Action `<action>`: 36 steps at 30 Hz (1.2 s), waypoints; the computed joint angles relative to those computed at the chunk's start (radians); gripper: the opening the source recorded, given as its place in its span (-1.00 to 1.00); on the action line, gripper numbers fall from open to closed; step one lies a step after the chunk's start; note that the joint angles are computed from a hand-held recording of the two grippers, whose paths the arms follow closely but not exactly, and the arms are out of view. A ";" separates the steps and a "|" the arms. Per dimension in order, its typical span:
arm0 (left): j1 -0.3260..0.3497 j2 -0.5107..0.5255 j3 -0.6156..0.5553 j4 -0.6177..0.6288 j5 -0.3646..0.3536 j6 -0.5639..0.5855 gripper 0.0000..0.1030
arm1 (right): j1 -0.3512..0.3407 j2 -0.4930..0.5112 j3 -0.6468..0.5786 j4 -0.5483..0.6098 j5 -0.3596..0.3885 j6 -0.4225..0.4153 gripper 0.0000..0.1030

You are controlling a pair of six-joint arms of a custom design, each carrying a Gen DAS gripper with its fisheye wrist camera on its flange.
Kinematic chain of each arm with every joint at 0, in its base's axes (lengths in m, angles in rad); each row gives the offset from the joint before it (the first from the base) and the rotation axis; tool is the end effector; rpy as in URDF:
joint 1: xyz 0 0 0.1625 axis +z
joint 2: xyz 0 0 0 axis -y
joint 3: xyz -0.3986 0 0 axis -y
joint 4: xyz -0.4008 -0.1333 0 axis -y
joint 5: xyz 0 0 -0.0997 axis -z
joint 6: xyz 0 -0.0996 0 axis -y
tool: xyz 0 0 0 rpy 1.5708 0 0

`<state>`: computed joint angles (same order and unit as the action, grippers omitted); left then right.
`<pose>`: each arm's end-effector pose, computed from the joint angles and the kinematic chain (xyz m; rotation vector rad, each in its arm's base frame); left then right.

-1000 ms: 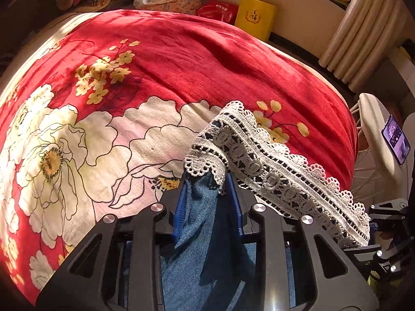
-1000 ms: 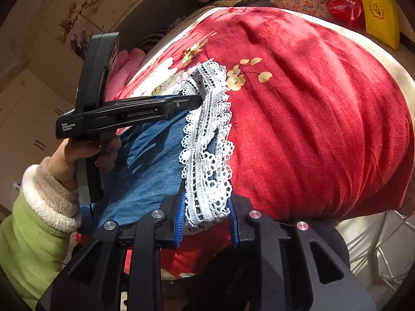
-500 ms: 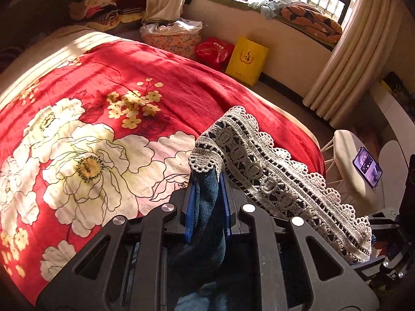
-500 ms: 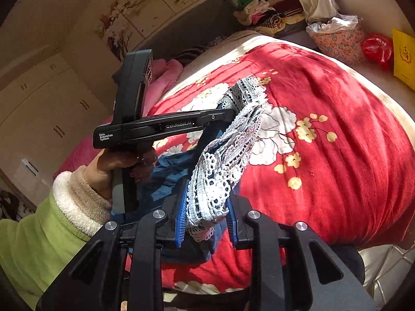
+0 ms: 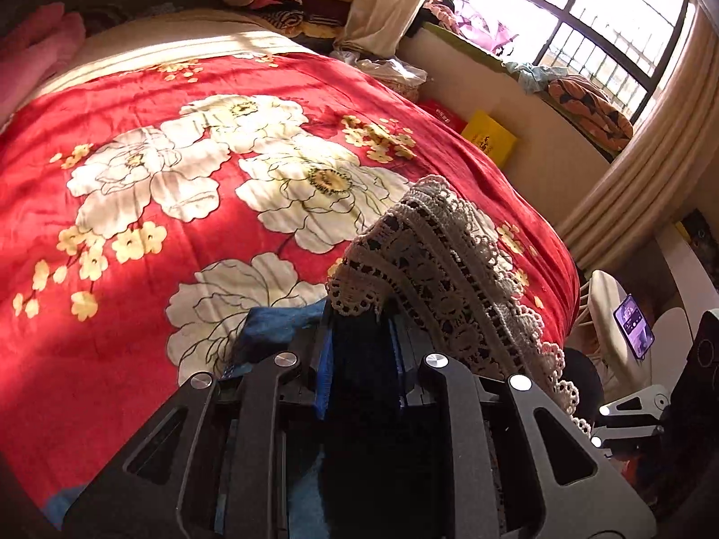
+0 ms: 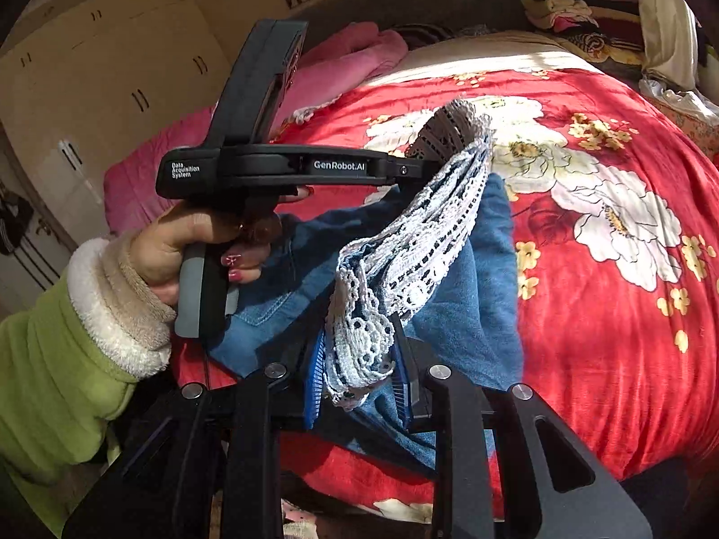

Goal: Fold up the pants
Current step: 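Lift the lace hem with the right tool and fold it over the denim, then lay the lace hem down with the right tool and open it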

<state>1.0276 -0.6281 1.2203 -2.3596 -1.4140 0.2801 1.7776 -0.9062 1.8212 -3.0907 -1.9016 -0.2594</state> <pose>-0.2716 -0.7379 0.0960 1.1771 2.7542 -0.3237 0.2273 -0.5918 0.1378 0.4838 -2.6426 0.8251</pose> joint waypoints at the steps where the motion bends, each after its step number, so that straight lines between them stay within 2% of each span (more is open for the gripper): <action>1: 0.009 -0.011 0.013 -0.009 -0.006 -0.014 -0.64 | 0.003 0.013 -0.007 0.010 -0.007 -0.002 -0.53; 7: 0.051 -0.079 0.071 -0.053 -0.060 -0.100 -0.33 | 0.032 0.071 -0.037 0.026 -0.049 -0.057 -0.53; 11: 0.086 -0.099 0.058 -0.033 -0.140 -0.182 -0.01 | 0.041 0.100 -0.051 0.030 -0.063 -0.079 -0.48; 13: 0.099 -0.100 0.046 -0.012 -0.174 -0.213 0.01 | 0.045 0.114 -0.053 0.023 -0.068 -0.080 -0.48; 17: 0.126 -0.084 0.013 0.042 -0.277 -0.294 0.19 | 0.048 0.142 -0.069 0.013 -0.079 -0.106 -0.46; 20: 0.127 -0.079 0.012 0.043 -0.288 -0.312 0.22 | 0.039 0.139 -0.069 0.021 -0.049 -0.099 -0.36; 23: 0.130 -0.079 0.009 0.030 -0.313 -0.332 0.24 | 0.035 0.131 -0.061 0.030 -0.016 -0.104 -0.13; 27: 0.136 -0.079 0.005 0.003 -0.344 -0.346 0.34 | 0.036 0.133 -0.060 0.038 -0.009 -0.115 -0.05; 29: 0.131 -0.082 0.005 0.006 -0.330 -0.339 0.39 | 0.031 0.127 -0.056 0.047 0.010 -0.115 -0.01; 32: 0.109 -0.077 -0.004 0.044 -0.260 -0.305 0.39 | 0.021 0.088 -0.031 0.066 0.068 -0.084 -0.01; 34: 0.099 -0.068 -0.013 0.067 -0.227 -0.291 0.39 | 0.005 0.042 0.002 0.037 0.111 -0.063 -0.01; 36: 0.093 -0.060 -0.017 0.077 -0.204 -0.277 0.39 | -0.005 0.003 0.024 -0.013 0.114 -0.037 0.00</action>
